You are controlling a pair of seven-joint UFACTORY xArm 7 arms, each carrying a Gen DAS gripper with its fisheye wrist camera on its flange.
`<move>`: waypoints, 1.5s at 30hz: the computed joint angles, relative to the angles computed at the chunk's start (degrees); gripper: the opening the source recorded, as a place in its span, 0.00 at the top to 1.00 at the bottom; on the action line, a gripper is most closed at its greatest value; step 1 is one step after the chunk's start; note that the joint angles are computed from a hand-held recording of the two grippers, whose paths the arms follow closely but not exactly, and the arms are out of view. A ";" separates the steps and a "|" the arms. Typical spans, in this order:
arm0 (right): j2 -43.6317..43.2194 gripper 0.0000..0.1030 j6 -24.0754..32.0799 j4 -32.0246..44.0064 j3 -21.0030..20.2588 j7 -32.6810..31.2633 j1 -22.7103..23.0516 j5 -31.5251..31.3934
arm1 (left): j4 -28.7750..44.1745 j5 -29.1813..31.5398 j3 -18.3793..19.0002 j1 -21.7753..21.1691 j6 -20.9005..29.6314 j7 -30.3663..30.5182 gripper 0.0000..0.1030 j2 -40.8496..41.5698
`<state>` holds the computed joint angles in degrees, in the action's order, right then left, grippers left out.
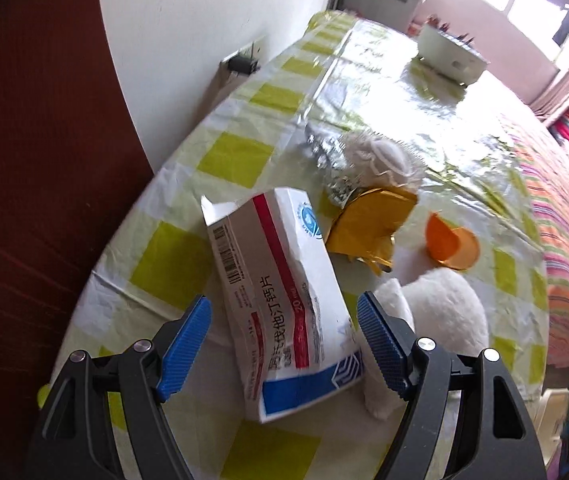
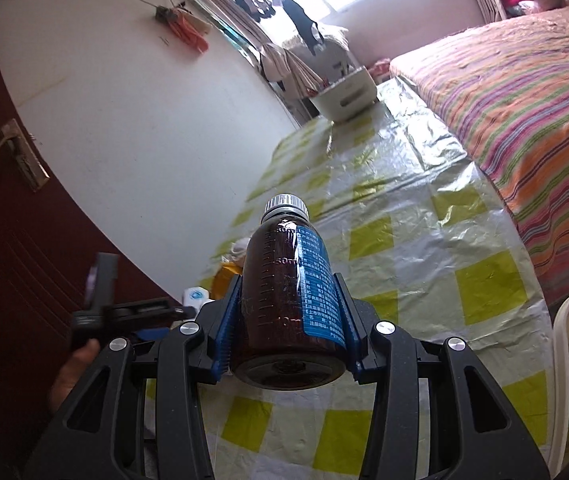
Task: Collect trash
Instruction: 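Grasp the brown medicine bottle with the right gripper while the left gripper grasps the white-red medicine box, then lift both items and carry them over the cream bin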
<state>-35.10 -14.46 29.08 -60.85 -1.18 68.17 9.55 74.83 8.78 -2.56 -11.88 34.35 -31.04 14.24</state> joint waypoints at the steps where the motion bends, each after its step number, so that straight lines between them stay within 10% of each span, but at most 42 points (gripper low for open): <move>1: -0.55 0.59 -0.57 -0.52 0.51 -0.08 -0.65 -0.14 | 0.96 -0.64 -0.19 0.06 0.99 0.14 0.29 0.89; 8: -4.53 0.59 -1.48 -2.55 0.71 -0.79 -1.88 -1.38 | 4.21 2.94 0.74 -2.41 1.63 -2.49 0.29 4.66; 17: -6.76 0.59 -4.01 -4.94 2.71 -0.51 -5.38 -2.82 | 1.38 5.39 0.84 -2.45 -3.67 -2.83 0.58 2.65; 45: -3.68 0.59 -11.25 -10.27 7.37 12.10 -20.36 -12.49 | -10.44 12.76 -2.14 -2.46 -16.15 -0.87 0.61 -11.84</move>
<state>-38.77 -25.71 18.82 -53.48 10.92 47.82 -2.95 64.38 21.54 -4.71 -14.33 18.20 -31.90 2.40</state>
